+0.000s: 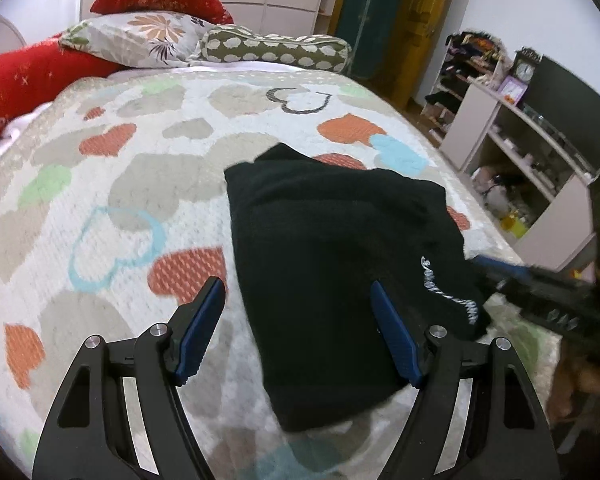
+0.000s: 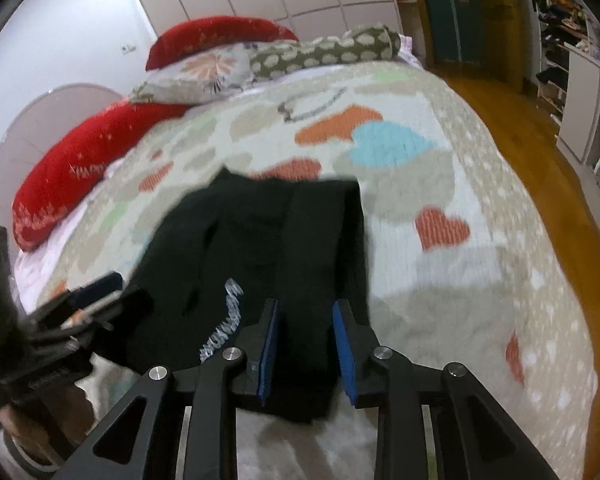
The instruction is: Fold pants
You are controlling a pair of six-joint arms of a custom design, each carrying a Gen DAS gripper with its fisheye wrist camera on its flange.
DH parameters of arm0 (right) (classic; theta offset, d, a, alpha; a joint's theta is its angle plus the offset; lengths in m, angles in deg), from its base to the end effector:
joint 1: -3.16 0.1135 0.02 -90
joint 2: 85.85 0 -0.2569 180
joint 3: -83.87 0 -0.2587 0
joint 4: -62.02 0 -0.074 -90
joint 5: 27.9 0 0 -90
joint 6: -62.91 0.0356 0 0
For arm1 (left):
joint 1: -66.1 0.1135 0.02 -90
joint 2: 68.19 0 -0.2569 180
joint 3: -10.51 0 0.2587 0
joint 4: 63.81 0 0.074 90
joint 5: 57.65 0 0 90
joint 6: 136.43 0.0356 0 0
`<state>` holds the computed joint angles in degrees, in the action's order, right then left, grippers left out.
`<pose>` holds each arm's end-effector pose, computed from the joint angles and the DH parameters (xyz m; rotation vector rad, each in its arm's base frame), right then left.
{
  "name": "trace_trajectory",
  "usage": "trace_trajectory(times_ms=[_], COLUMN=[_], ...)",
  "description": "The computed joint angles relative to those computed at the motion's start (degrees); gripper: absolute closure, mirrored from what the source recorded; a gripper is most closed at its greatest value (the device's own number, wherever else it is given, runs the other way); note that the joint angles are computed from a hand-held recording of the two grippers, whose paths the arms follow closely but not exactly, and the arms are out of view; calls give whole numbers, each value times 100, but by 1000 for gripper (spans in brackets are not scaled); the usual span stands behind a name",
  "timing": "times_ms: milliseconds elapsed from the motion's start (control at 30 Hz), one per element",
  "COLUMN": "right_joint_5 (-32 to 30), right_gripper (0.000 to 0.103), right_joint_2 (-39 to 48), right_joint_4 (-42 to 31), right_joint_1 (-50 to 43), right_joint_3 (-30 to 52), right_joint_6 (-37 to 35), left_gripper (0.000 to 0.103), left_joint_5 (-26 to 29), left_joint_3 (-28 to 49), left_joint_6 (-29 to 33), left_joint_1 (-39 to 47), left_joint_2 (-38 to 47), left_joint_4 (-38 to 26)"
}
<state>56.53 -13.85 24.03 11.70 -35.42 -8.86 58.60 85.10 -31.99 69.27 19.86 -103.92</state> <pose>0.2622 0.0429 0.2242 0.1630 2.4471 0.3267 0.3261 0.0023 0.2248 0.4215 2.3851 -0.4348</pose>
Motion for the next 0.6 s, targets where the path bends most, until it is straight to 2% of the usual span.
trace_trajectory(times_ms=[100, 200, 267, 333, 400, 500, 600], right_joint_5=[-230, -689, -921, -1190, -1501, -2056, -2219], right_gripper=[75, 71, 49, 38, 37, 37, 36], right_joint_2=[-80, -262, -419, -383, -177, 365, 639], right_joint_4=[268, 220, 335, 492, 720, 967, 1337], right_joint_1=[-161, -460, -730, -940, -1127, -1265, -1259], right_joint_3=[-282, -268, -366, -413, -436, -332, -368], right_joint_6=[92, 109, 204, 275, 292, 223, 249], left_gripper=[23, 23, 23, 23, 23, 23, 21], left_joint_5=[80, 355, 645, 880, 1087, 1068, 1242], left_joint_3=[-78, 332, 687, 934, 1270, 1835, 2215], left_joint_6=[-39, 40, 160, 128, 71, -21, -64], left_joint_1=[5, 140, 307, 460, 560, 528, 523], left_joint_2=[109, 364, 505, 638, 924, 1532, 2003], left_joint_4=[35, -493, -879, -1082, -1342, -1775, -2043])
